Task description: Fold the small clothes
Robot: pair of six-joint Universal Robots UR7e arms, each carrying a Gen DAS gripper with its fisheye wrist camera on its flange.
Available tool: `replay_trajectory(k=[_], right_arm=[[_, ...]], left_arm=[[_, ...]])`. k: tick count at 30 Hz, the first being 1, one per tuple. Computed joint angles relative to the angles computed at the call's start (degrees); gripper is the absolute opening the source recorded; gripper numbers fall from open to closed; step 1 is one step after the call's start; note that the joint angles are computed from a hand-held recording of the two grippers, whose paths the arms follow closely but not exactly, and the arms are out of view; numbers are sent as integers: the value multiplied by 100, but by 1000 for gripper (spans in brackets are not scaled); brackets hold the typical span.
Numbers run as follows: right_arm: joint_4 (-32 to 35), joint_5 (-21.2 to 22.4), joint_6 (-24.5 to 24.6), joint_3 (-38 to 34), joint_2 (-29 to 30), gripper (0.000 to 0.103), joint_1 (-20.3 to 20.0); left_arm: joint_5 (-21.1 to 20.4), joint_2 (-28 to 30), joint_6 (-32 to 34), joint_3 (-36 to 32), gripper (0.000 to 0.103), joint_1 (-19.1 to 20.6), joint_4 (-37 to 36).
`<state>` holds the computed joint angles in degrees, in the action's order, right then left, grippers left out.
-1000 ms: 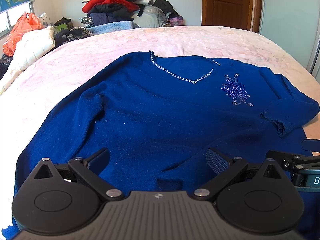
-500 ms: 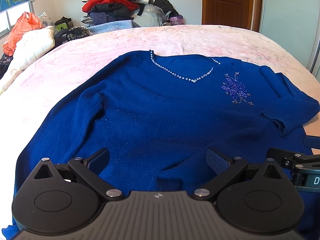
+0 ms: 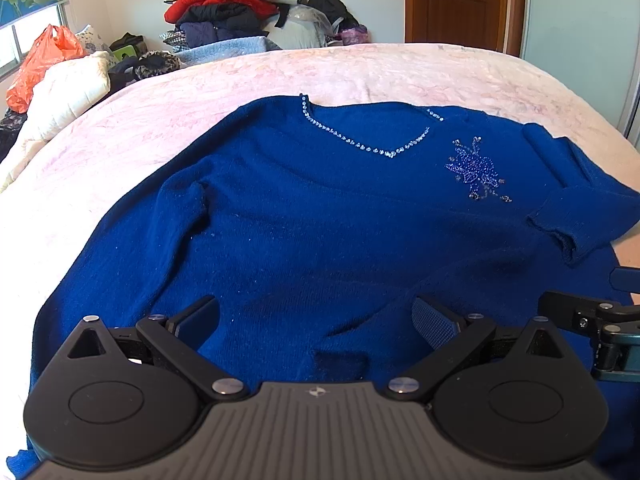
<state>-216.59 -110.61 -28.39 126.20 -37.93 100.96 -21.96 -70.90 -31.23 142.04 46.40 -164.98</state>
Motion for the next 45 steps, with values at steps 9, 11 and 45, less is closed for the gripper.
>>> replay_trajectory(k=[9,11,45], right_arm=[[-79,56,-67,14,26,102,-1],[-208,47,-145,18,65,102,-3],[-915,794,-1430,-405,199,6,-825]], left_arm=[[14,-14,-118,-32,103,7,180],[-4,2,-121,-46,103,17,194],[-119,430,-138,-558,103,135,456]])
